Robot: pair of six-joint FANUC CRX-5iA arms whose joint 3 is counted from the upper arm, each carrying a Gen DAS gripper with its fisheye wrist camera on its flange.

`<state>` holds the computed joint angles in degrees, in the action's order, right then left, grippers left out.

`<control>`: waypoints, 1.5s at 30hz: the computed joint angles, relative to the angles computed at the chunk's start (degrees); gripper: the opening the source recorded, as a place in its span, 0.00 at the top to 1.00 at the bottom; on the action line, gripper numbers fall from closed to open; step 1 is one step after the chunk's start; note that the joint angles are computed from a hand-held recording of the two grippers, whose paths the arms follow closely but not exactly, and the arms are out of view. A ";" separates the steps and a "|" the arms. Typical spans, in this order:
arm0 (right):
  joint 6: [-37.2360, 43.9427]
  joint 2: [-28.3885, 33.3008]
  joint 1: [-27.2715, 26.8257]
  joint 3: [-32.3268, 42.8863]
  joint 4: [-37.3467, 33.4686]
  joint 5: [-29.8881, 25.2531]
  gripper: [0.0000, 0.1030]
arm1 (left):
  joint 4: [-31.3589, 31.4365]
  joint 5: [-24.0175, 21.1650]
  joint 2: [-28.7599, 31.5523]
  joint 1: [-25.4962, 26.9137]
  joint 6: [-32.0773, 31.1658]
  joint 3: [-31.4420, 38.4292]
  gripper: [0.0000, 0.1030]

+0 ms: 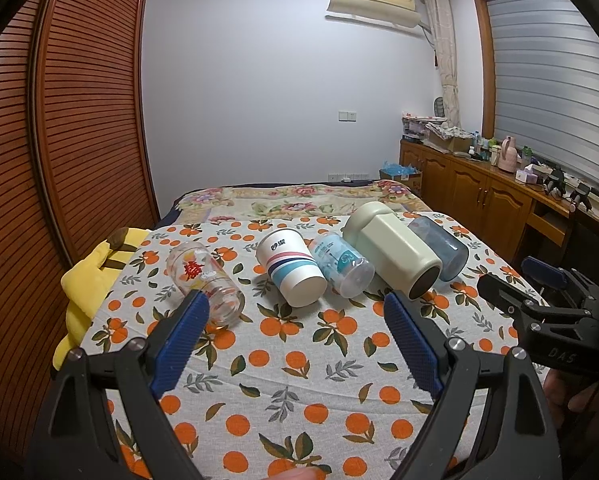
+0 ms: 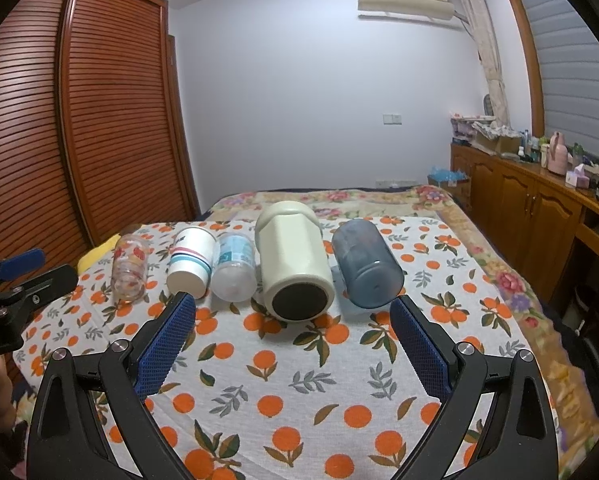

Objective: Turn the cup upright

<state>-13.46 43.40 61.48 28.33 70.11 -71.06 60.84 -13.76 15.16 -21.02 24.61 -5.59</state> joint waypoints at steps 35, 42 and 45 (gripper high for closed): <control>-0.82 -0.11 0.05 -0.75 -0.42 0.17 0.04 | -1.64 -0.18 0.32 0.16 1.27 -0.06 0.13; 0.15 -0.08 -0.14 -0.34 -1.62 1.06 0.04 | -4.75 -1.56 1.02 0.96 3.92 0.85 0.13; 1.47 -0.08 -0.54 0.17 -2.69 2.11 0.04 | -9.04 -3.29 1.81 1.74 7.56 2.71 0.13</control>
